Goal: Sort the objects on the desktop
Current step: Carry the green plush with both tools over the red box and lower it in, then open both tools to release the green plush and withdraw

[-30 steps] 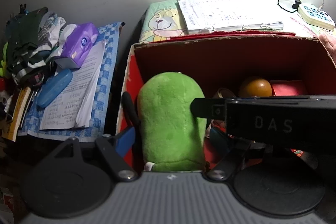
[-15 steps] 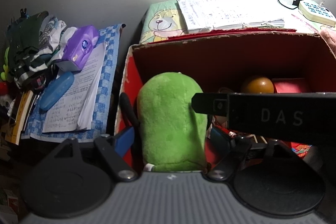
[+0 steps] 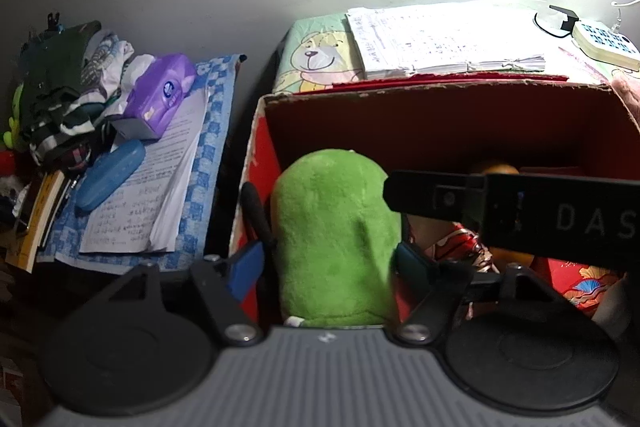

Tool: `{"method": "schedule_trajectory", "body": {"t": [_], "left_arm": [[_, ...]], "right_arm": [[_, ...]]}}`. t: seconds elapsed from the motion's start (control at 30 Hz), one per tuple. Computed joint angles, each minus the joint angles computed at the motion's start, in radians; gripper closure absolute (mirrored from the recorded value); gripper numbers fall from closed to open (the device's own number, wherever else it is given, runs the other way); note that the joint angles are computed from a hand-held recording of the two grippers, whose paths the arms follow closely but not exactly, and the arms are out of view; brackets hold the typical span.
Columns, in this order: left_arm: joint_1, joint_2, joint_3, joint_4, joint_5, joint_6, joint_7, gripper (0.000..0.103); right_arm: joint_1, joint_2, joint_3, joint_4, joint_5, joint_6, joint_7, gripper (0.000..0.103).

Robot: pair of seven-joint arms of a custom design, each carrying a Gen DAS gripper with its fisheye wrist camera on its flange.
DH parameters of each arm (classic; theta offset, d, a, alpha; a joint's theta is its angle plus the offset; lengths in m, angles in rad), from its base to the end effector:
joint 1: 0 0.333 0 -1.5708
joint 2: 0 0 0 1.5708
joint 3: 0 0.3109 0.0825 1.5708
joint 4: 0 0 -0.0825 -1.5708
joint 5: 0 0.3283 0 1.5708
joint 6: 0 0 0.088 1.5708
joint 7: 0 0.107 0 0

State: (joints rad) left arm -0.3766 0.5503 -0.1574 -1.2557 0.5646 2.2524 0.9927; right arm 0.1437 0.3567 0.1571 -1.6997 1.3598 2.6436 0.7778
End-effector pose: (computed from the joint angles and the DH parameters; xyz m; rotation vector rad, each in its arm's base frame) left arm 0.6222 -0.3155 0.5063 -1.6621 1.9762 -0.4426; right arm 0.6196 0.1517 0.4576 -1.4484 1.4674 0.1300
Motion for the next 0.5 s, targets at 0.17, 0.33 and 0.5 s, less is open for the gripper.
{"method": "schedule_trajectory", "body": {"t": [0.17, 0.33, 0.5], "left_arm": [[-0.021, 0.016, 0.012, 0.022, 0.024, -0.02, -0.023, 0.022], [-0.019, 0.005, 0.012, 0.003, 0.026, -0.009, -0.053, 0.022], [-0.028, -0.018, 0.016, -0.021, 0.05, -0.009, -0.089, 0.024]], "right_arm": [[-0.005, -0.03, 0.003, -0.035, 0.061, 0.015, -0.045, 0.067], [-0.015, -0.104, -0.018, -0.128, 0.159, 0.015, -0.096, 0.067], [-0.013, -0.191, -0.064, -0.227, 0.214, 0.017, -0.151, 0.067]]}}
